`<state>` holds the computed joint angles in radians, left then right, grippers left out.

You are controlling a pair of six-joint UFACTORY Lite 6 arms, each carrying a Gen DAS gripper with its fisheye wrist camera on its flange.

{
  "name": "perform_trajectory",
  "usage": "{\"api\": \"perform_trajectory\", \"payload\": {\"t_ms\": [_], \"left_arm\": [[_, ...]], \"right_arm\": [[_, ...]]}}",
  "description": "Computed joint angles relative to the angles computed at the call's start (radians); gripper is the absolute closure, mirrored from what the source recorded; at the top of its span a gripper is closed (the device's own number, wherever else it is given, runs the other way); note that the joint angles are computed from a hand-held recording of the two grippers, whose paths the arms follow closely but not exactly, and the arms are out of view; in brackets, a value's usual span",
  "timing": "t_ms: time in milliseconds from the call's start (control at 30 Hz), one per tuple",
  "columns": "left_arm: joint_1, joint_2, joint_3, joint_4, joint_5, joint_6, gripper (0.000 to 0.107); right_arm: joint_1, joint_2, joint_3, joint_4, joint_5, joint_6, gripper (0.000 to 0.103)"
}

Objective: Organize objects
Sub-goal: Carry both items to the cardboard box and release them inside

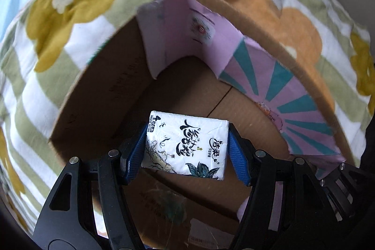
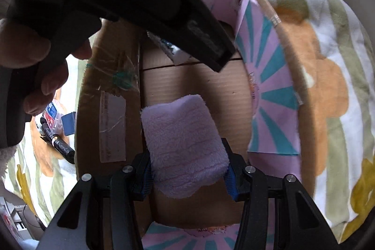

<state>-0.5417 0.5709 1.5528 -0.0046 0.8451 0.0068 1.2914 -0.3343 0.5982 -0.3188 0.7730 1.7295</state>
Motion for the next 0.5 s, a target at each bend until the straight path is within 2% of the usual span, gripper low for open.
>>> {"api": "perform_trajectory", "payload": {"t_ms": [100,133,167,200,233,267,300,500], "left_arm": [[-0.008,0.004,-0.003,0.012,-0.011,0.008,0.045],[-0.016,-0.007,-0.011,0.028,-0.029,0.010,0.044],[-0.021,-0.014,-0.015,0.037,-0.039,0.013,0.042],[-0.027,-0.024,-0.017,0.045,-0.050,0.020,0.027],[-0.029,-0.029,-0.013,0.042,-0.052,0.034,0.005],[-0.029,-0.034,-0.008,0.032,-0.054,0.049,0.004],[-0.026,-0.035,-0.002,0.015,-0.051,0.066,0.004],[-0.001,0.006,0.059,-0.014,-0.029,0.096,0.004]], "right_arm": [[0.002,0.006,0.000,-0.005,0.003,0.000,0.056],[-0.002,0.005,-0.002,0.001,0.003,-0.004,0.052],[-0.007,-0.006,-0.013,0.011,-0.008,-0.008,0.044],[-0.011,-0.019,-0.026,0.020,-0.024,-0.004,0.035],[-0.010,-0.037,-0.042,0.025,-0.045,0.008,0.021],[0.009,-0.058,-0.059,0.000,-0.068,0.058,0.010],[0.033,-0.064,-0.062,-0.031,-0.074,0.107,0.006],[0.157,-0.034,-0.013,-0.104,0.029,0.274,0.001]]}}
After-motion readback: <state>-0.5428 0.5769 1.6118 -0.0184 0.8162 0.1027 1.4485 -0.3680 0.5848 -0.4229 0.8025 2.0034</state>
